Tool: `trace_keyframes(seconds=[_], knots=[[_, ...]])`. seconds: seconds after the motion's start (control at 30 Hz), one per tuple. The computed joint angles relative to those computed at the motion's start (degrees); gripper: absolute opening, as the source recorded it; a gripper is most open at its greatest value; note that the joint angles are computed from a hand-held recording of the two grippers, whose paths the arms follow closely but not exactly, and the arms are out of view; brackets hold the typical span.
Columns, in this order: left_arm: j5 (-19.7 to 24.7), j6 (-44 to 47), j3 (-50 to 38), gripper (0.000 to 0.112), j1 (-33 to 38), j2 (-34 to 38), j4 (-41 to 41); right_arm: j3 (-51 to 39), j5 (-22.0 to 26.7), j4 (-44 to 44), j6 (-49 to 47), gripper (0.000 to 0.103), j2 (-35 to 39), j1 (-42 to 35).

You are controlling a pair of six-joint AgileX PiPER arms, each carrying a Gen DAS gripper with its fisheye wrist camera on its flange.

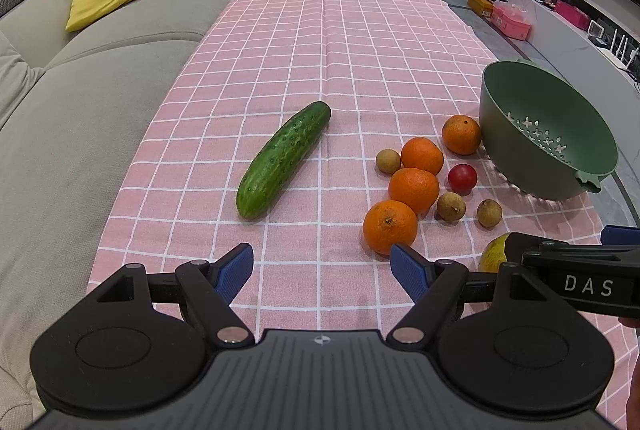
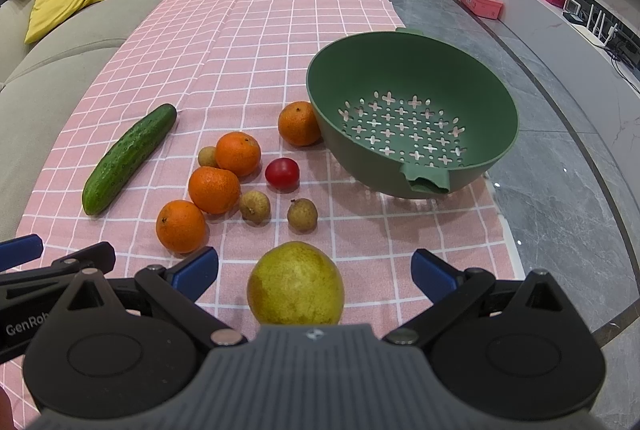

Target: Organize fruits

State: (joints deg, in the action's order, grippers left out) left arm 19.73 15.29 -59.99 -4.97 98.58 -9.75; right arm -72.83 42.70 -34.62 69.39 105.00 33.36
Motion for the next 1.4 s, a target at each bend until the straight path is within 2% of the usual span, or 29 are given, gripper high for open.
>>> trace_keyframes(seconds=[1.13, 1.23, 1.4], knots=[[-0.18, 1.03, -0.06, 0.09, 0.14, 0.15, -0.78, -0.38, 0.78, -0.64, 0.98, 0.099, 0.64, 0.69], [-0.47, 2.46, 0.14, 0.091, 0.2, 0.17, -2.17, -0.37, 0.7, -0.66, 0.79, 0.099, 0.64, 0.62], [-0.85, 9.49, 0.26, 0.091, 0.27, 0.6, -8.97, 1.38, -0.7, -1.73, 0.32, 0.099, -0.44, -0.19]])
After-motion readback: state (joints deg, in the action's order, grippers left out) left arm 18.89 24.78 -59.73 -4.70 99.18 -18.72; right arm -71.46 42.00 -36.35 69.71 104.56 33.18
